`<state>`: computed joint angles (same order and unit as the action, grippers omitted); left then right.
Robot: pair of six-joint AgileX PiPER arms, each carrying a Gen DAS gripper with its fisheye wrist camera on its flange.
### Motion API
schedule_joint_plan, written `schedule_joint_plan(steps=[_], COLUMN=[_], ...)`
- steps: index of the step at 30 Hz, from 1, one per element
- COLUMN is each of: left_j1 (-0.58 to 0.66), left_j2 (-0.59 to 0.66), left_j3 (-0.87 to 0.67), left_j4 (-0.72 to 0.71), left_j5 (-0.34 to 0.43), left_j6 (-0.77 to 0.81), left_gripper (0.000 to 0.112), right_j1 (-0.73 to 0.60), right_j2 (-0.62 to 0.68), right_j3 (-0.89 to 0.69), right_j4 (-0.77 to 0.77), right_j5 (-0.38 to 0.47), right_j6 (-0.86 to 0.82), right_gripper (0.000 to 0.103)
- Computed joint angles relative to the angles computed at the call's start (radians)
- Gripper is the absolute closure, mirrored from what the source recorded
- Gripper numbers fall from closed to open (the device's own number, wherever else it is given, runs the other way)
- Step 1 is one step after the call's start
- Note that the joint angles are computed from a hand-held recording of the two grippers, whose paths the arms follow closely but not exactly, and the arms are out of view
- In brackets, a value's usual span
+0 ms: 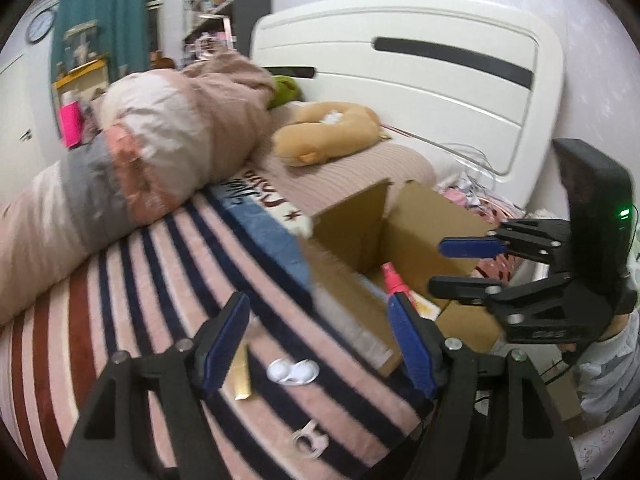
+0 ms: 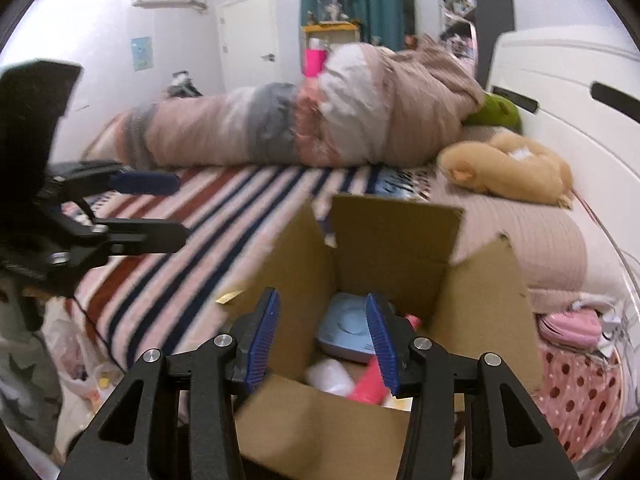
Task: Organize rigid objects
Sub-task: 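Grasp the tape roll with the right gripper while the left grasps the gold tube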
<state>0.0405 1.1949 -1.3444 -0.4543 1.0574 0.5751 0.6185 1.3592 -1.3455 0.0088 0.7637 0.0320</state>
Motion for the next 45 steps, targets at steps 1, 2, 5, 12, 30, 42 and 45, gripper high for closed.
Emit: schedule_joint_plan(steps=[1,2,5,12,30,42,45], left_j1=[0.052,0.093,0.267,0.576,0.436,0.266,0.278], left_j2=[-0.017,-0.031,-0.068,0.002,0.342,0.454,0.445], left_j3=[0.02,0.039,0.116,0.265,0.366,0.291,0.298], left_j4=[-0.025,-0.041,-0.115,-0.295,-0.409,-0.367,-0.364], left_j5=[0.005,0.005,0.01,0.03,-0.118,-0.245,-0.235], left_j6=[0.038,0.067,0.202,0.518,0.713,0.595,0.604], left_gripper=[0.043,0.043,0.041,0.041,0.054,0.092,0.097], right_j1=[0.021,0.042,0.106,0.266,0.26,0.244,0.23], right_j2=[-0.005,-0.007,0.013,0.199,0.538,0.526,0.532], right_j3=[-0.001,-0.003,-0.022,-0.138,-0.148,-0.137,-0.151], right_j4=[0.02,0.035,0.09,0.107,0.098,-0.054,-0.017], right_j5=[-0.01,-0.018,-0.032,-0.002,0.045,-0.004,0.009], right_j6=[-0.011,-0.019,-0.047,-0.04,-0.081,0.083,0.067], right_gripper=[0.062,0.06,0.058,0.058,0.053,0.085,0.083])
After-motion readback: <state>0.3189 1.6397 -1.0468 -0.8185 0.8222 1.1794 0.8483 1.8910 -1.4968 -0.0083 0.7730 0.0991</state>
